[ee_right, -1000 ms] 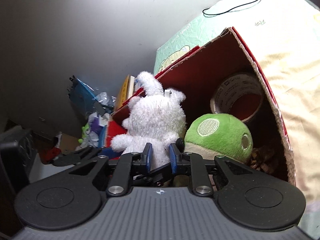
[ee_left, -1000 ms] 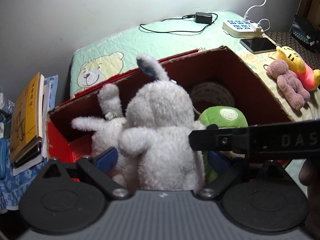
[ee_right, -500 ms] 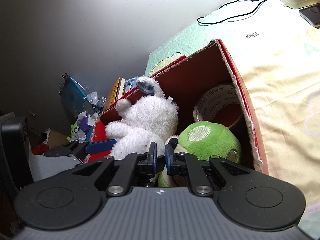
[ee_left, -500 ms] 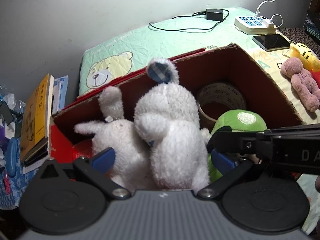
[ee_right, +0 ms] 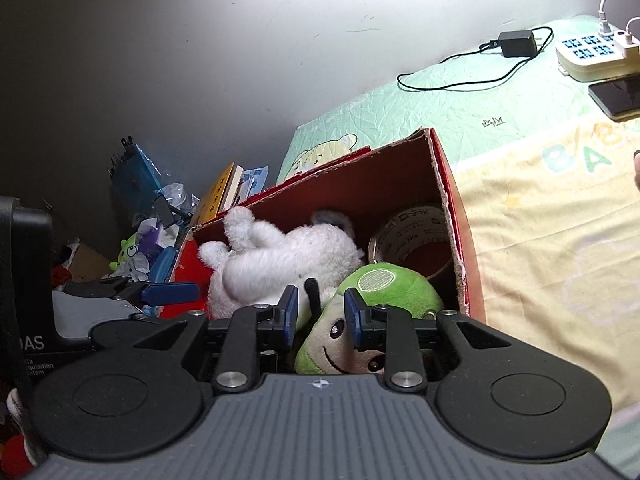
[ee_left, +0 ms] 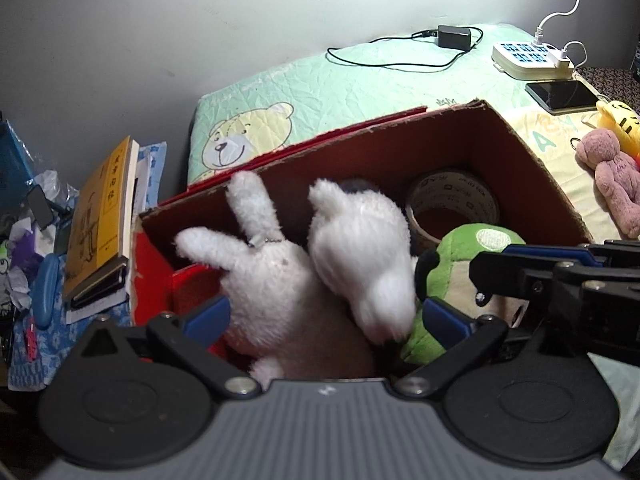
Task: Organize objects
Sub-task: 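Lower the pink-white bunny into the box and open the right gripper, then move the right gripper back over the bed to the mauve teddy bear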
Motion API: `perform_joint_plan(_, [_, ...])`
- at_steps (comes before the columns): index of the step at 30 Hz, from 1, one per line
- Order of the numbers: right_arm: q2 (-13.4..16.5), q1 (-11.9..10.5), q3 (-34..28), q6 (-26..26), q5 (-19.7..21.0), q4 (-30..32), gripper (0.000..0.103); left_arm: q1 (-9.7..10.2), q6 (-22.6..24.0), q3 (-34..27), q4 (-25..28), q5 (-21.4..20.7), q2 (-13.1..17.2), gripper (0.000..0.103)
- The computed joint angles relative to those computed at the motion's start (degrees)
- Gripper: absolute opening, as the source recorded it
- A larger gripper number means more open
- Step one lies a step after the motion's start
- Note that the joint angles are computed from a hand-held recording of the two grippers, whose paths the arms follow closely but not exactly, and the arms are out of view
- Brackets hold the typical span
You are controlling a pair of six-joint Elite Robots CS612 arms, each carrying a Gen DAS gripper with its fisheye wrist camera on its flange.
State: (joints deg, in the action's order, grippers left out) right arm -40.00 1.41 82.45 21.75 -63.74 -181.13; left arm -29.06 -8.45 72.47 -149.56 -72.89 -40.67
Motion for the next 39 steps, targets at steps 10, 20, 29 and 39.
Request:
perform_joint_plan(10, [-1.2, -0.5, 1.9, -2.5, -1.7, -1.8, 0.032, -1.51, -1.9, 2.2, -2.1, 4.0, -1.5, 0.102])
perform_joint_plan(20, [-3.3, -2.1, 4.8, -5.0, -3.8, -1.9, 0.034, -3.87, -5.3, 2.5, -1.4, 6.4, -2.4, 0.102])
perform_joint_plan(29, [-4.7, -4.8, 7.9, -4.9, -3.3, -1.8, 0.035, -6.86, -5.9, -0.1, 2.3, 7.9, -1.5, 0.102])
perform_joint_plan(39, [-5.9, -7.9, 11.0, -5.5, -2.5, -2.8, 0.036, -9.62, -6.3, -2.6, 3.5, 7.9, -0.1, 0.102])
